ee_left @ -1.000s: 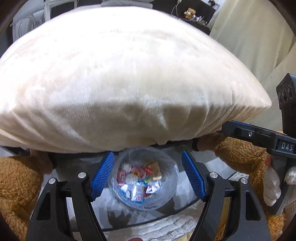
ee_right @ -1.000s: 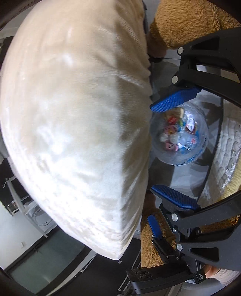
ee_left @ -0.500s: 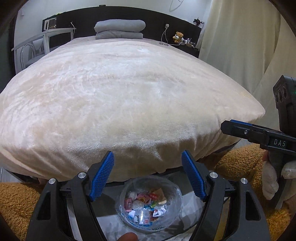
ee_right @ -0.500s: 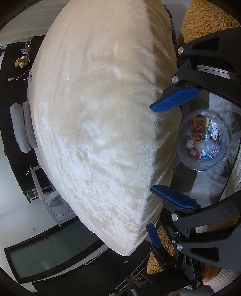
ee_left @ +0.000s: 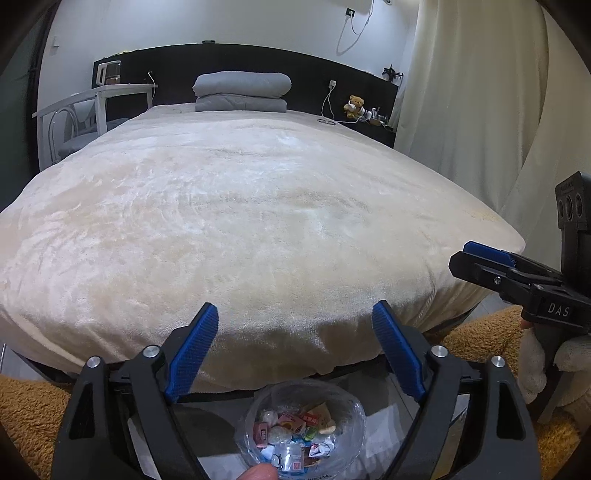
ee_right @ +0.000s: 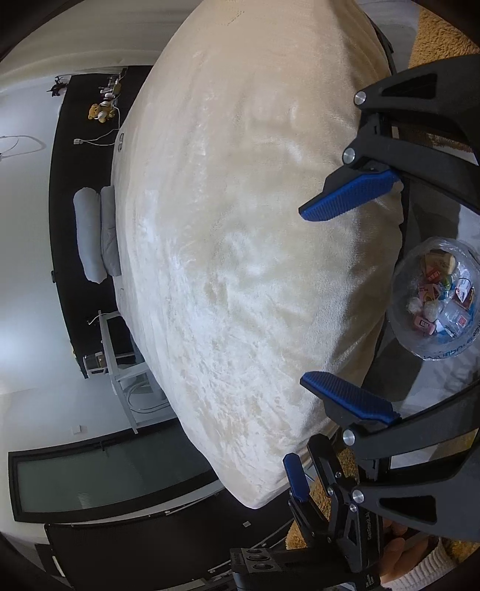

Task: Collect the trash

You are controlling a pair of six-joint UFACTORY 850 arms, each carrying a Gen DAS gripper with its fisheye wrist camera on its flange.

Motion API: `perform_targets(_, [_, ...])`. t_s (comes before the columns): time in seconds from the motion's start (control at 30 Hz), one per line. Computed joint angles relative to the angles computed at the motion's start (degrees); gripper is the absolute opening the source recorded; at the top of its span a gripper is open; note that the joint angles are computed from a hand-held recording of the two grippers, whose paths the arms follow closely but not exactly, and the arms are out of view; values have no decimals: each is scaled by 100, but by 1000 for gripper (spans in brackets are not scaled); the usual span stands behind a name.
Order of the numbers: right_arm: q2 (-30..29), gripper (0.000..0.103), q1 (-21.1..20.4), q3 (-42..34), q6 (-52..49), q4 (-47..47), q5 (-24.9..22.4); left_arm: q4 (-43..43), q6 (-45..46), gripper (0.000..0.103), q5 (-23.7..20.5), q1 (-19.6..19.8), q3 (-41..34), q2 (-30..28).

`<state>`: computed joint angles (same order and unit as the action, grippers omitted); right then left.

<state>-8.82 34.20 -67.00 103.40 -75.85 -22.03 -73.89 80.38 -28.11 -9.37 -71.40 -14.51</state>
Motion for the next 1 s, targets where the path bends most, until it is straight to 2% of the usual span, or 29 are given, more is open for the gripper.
perform_targets(0.07, [3,91,34,9,220,-262,-80,-312,278,96,35,12,57,49])
perform_targets(0.17, [-5,98,57,5,247,-368,-132,-721,648,97,157,11,120,104])
perform_targets(0.5, [18,98,95,48,493,-704,-247,-1348,1378,97,305,-7,248,220])
perform_targets(1.0, [6,98,120,20,334,-661,-288,-1445,1563,97,356,-20,281,251])
